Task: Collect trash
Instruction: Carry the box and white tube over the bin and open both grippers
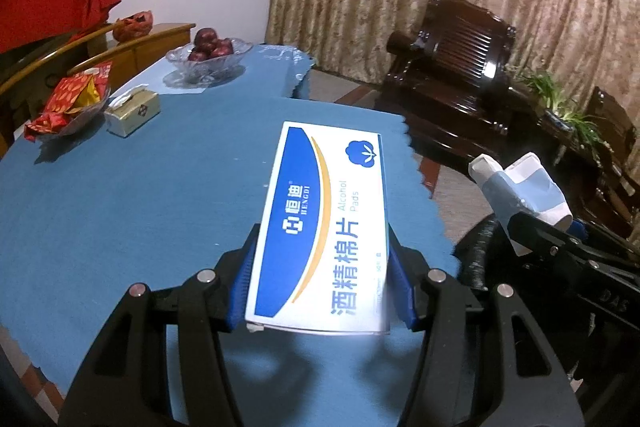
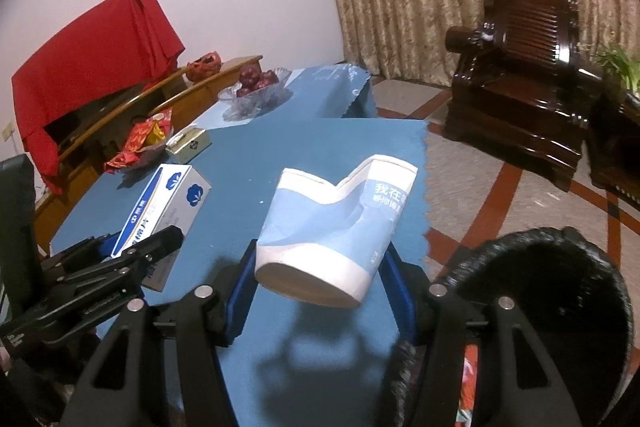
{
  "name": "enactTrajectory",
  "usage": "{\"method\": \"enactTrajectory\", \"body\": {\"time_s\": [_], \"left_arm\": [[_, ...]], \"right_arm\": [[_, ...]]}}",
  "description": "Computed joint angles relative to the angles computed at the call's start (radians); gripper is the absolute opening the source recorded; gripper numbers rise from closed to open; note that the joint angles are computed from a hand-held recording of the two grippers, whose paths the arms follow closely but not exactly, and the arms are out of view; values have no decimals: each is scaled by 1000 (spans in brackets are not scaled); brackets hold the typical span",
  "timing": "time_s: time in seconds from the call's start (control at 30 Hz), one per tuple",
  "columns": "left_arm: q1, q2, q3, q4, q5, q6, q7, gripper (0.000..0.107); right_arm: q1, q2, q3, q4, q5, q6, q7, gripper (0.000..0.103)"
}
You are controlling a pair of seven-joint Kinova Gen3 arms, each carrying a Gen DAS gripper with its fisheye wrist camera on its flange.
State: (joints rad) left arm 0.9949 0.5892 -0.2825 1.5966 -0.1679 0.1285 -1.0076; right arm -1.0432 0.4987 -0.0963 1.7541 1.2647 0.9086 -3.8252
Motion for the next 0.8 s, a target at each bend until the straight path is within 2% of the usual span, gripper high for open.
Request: {"method": "enactTrajectory", "body": {"time_s": [0.13, 0.33, 0.8], "left_arm": [[31, -5, -1, 3, 1, -14, -4, 55], [48, 3, 40, -21, 7, -16, -33, 55], [18, 83, 194, -158, 6, 29, -151, 55]], "right_arm": [[-36, -30, -13, 39, -24, 79, -42, 58], [-61, -65, -50, 89, -71, 180, -84, 58], [-75, -135, -133, 224, -173, 312, -221, 58]]}}
